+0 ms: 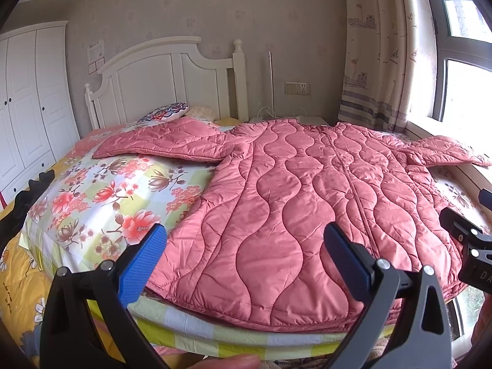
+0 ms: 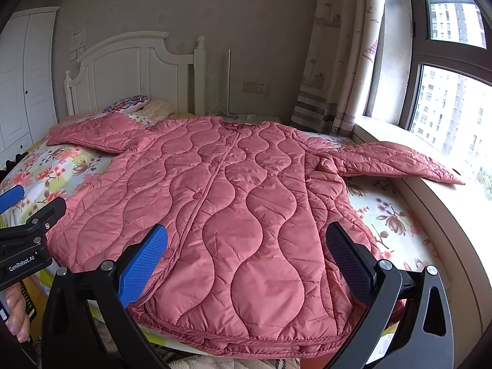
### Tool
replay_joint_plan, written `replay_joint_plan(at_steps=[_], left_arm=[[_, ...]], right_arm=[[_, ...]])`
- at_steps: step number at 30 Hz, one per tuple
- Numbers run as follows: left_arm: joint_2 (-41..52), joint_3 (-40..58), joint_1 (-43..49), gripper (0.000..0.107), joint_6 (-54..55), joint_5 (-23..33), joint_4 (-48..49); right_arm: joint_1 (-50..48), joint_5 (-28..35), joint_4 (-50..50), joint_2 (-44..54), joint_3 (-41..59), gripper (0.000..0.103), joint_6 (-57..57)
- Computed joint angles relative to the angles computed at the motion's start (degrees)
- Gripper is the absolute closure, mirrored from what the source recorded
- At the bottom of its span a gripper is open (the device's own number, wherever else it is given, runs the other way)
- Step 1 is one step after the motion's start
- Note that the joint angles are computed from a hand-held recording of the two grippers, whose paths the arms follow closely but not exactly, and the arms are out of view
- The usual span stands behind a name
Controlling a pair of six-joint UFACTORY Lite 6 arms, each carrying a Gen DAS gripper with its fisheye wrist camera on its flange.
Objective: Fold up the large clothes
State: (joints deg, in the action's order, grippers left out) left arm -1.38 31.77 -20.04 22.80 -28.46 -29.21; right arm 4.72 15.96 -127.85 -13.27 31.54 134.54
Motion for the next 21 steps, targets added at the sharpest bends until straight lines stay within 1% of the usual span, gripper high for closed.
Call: replay_joint_plan(at_steps=[15, 21], left_arm=[[0.35, -0.53, -0.52, 0.006, -0.32, -0.49, -0.22], [0.46, -1.01, -2.45, 0.006, 1.67, -1.67, -2.08]], right_arm=[[-0.05, 0.39, -1.2, 0.83, -0.1, 0.005, 1.83], [-1.79, -0.02, -5.35, -0.15, -0.71, 0.005, 6.97]])
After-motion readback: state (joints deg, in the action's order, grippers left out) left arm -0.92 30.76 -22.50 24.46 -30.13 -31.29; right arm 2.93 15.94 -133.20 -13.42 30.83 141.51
